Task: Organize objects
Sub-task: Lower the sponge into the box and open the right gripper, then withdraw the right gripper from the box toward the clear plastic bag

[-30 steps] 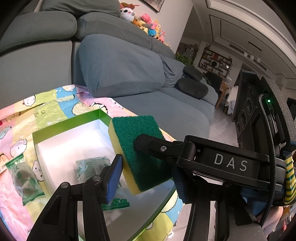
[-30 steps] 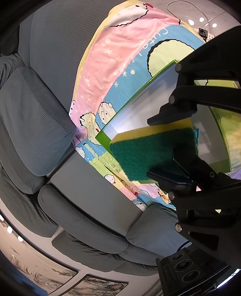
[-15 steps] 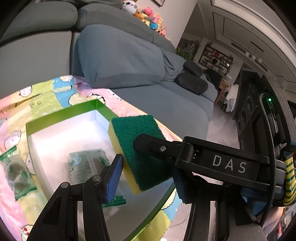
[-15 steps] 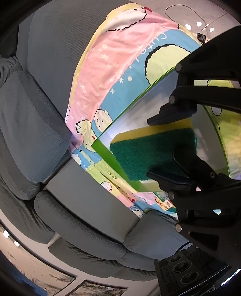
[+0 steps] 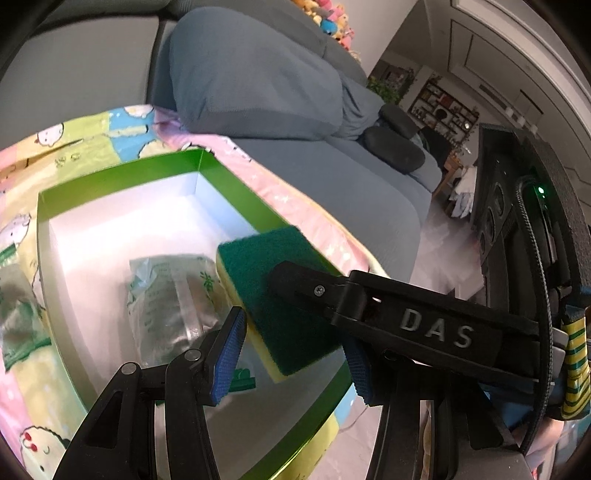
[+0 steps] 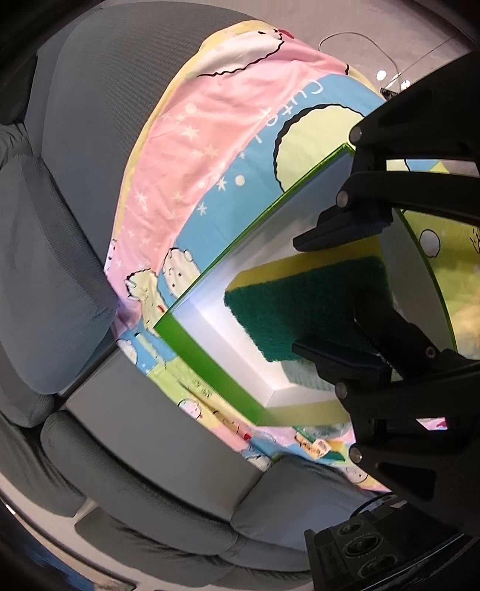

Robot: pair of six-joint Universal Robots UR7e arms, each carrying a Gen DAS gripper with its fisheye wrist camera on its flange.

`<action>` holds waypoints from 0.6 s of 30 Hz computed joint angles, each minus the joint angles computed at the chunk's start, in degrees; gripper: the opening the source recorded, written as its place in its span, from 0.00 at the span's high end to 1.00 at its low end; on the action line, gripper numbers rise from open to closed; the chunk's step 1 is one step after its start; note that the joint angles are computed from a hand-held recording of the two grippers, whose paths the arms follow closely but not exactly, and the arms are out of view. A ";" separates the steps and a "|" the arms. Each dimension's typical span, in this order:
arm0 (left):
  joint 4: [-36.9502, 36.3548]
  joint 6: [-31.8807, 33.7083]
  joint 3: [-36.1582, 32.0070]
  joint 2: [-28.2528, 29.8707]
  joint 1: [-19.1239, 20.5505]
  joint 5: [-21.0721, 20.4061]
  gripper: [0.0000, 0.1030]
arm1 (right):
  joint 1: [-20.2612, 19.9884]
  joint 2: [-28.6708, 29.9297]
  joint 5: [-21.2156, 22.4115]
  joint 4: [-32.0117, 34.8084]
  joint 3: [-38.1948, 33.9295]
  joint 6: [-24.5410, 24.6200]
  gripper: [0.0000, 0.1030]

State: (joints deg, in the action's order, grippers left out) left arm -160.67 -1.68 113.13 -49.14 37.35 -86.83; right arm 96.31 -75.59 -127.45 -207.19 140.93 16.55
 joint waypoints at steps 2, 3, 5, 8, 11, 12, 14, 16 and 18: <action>1.08 -0.48 -0.01 -0.16 0.00 0.44 0.49 | 0.07 0.31 -1.44 1.81 -0.63 0.78 0.53; 1.44 -0.96 0.12 -0.33 0.01 0.67 0.49 | 0.06 0.44 -2.10 2.60 -0.90 1.15 0.53; 2.11 -1.85 0.08 -0.48 0.15 1.30 0.49 | 0.27 0.65 -3.40 3.68 -1.33 1.75 0.52; 3.05 -2.97 0.53 -1.65 0.29 2.56 0.49 | 0.72 0.91 -4.12 3.32 -1.41 2.19 0.47; 3.09 -3.01 1.81 -4.03 0.19 3.87 0.49 | 1.72 1.75 -5.37 1.73 -1.69 2.11 0.44; 3.19 -3.05 2.55 -5.34 -0.02 5.14 0.49 | 2.24 2.13 -5.89 1.00 -1.85 1.88 0.44; 3.19 -3.48 3.51 -7.36 -0.24 8.15 0.49 | 3.53 3.30 -6.90 -0.70 -2.54 1.01 0.41; 2.90 -4.21 4.77 -9.76 -0.15 9.94 0.49 | 5.01 4.83 -7.26 -2.53 -3.66 -0.97 0.37; 2.45 -4.81 6.10 -12.74 0.81 9.61 0.46 | 6.34 6.09 -6.88 -3.28 -4.90 -2.73 0.35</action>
